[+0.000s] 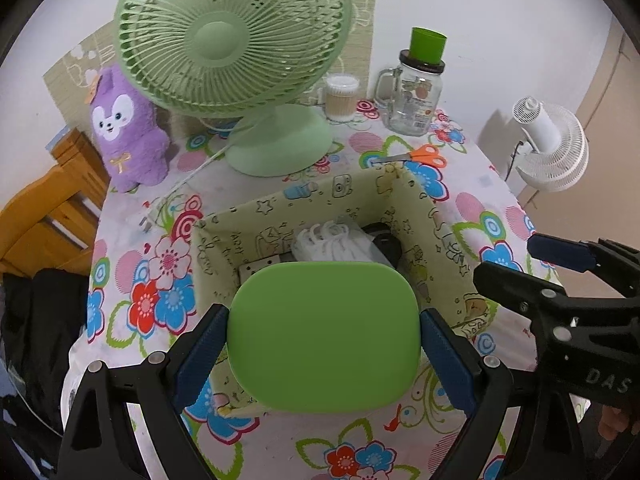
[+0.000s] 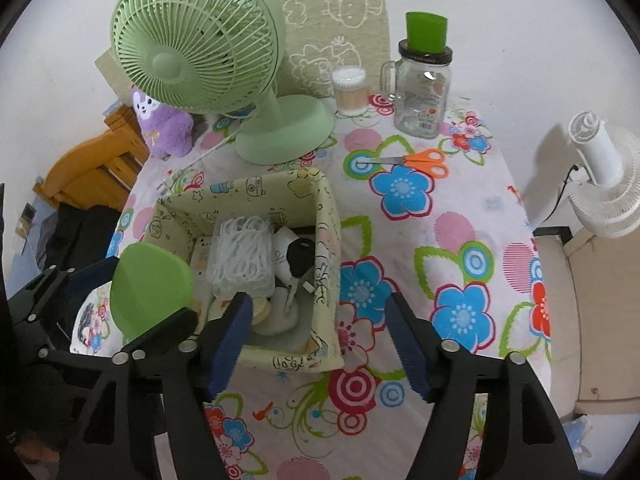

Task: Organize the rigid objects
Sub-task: 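Lower the black key fob into the box and open the right tool while the left tool carries the lid, then lower the green lid into the fabric box and open the left tool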

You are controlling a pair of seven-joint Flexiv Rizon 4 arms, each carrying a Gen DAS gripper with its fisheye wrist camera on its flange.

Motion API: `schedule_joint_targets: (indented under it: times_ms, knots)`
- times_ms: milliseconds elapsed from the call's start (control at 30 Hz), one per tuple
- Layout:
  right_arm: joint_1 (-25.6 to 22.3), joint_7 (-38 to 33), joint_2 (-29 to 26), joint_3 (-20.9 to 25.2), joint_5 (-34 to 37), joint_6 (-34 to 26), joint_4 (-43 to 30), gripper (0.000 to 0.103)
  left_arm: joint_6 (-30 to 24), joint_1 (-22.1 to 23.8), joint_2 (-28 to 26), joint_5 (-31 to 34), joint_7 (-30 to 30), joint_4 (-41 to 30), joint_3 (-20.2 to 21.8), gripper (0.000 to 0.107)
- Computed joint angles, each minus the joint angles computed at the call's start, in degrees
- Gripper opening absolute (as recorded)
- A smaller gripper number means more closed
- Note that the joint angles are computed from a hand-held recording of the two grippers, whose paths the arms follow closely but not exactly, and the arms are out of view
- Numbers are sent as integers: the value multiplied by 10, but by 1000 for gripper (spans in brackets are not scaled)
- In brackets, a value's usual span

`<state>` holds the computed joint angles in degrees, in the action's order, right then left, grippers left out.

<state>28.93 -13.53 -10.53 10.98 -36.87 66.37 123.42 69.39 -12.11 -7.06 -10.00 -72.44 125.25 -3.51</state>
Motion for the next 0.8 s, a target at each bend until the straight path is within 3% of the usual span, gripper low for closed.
schedule_joint_targets:
  times_ms: [267,400,800]
  knots:
    - [-2,13,10,3,0,-20,2,76,2,1,-24,-7,13,-13,-5,95]
    - [-3,13,7,5,5,-26,-1,77,2,-5,-44,36,-20,-28,8,95]
    - [3,-15,-22,3,30,-26,-24,77,6,5,-72,21,-10,-37,-3,95]
